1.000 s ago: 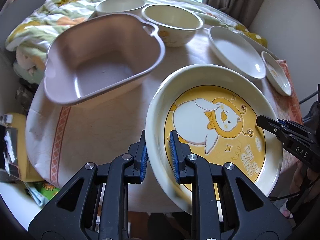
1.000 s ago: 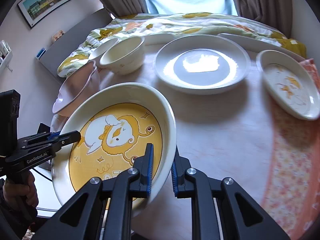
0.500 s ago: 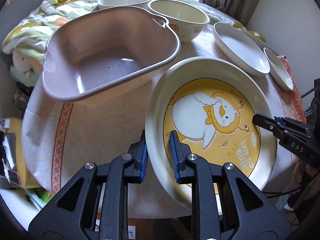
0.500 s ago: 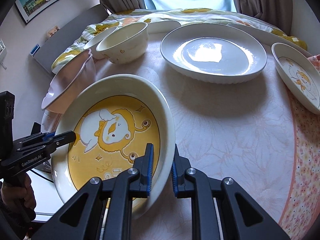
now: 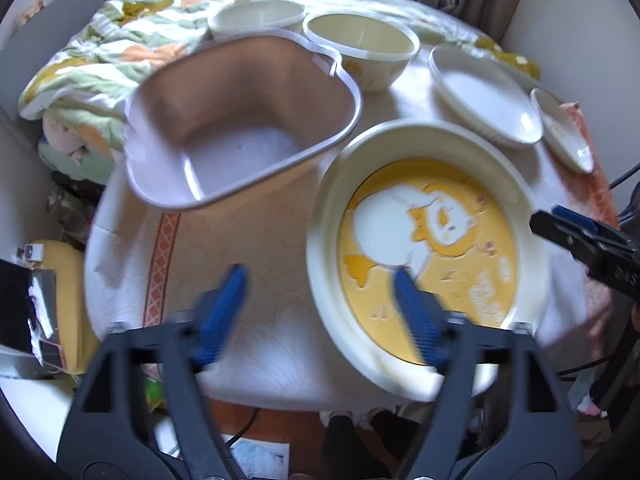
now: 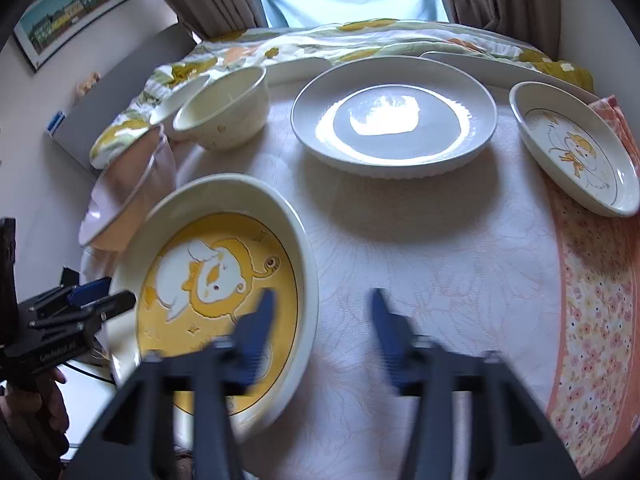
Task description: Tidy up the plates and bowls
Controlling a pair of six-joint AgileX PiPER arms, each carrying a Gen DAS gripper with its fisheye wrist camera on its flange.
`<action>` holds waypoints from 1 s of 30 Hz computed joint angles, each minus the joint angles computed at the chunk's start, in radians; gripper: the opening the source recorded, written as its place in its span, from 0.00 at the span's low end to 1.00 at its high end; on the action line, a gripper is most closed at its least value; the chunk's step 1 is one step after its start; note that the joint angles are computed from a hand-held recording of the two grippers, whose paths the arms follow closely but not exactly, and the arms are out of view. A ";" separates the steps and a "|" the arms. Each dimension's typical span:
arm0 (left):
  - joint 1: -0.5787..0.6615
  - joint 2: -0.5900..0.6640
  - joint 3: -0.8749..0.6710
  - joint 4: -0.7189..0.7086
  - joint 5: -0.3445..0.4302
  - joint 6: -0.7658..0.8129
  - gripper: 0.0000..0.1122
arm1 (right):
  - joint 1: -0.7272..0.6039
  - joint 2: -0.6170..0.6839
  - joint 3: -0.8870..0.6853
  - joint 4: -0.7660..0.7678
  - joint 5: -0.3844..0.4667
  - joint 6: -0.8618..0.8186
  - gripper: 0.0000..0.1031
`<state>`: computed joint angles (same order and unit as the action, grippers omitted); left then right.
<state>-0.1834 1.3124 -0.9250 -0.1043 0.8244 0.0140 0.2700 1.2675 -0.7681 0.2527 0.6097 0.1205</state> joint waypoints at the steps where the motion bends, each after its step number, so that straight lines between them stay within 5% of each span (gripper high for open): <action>1: -0.015 -0.019 -0.010 0.018 0.015 -0.021 0.84 | -0.005 -0.023 -0.001 -0.009 0.010 0.009 0.95; 6: -0.069 -0.070 -0.126 -0.028 0.125 -0.005 0.89 | 0.013 -0.168 -0.048 -0.163 0.074 0.099 0.99; 10: -0.074 -0.019 -0.290 -0.106 0.187 0.014 0.91 | -0.070 -0.212 -0.154 -0.105 0.146 -0.095 0.99; 13: -0.155 0.060 -0.436 -0.021 0.194 -0.089 0.91 | -0.198 -0.174 -0.272 0.019 0.221 -0.291 0.99; 17: -0.215 0.194 -0.609 0.023 0.221 -0.193 0.91 | -0.361 0.019 -0.519 0.090 0.429 -0.426 0.99; 22: -0.239 0.354 -0.727 -0.032 0.201 -0.321 0.91 | -0.432 0.210 -0.687 0.041 0.427 -0.552 0.99; 30: -0.272 0.637 -0.907 -0.011 0.207 -0.567 0.91 | -0.502 0.639 -1.035 0.120 0.604 -0.773 0.98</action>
<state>-0.4554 1.9494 -1.8316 -0.1150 1.0318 -0.5527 -0.2323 1.9063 -1.8032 0.3731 1.2137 -0.6521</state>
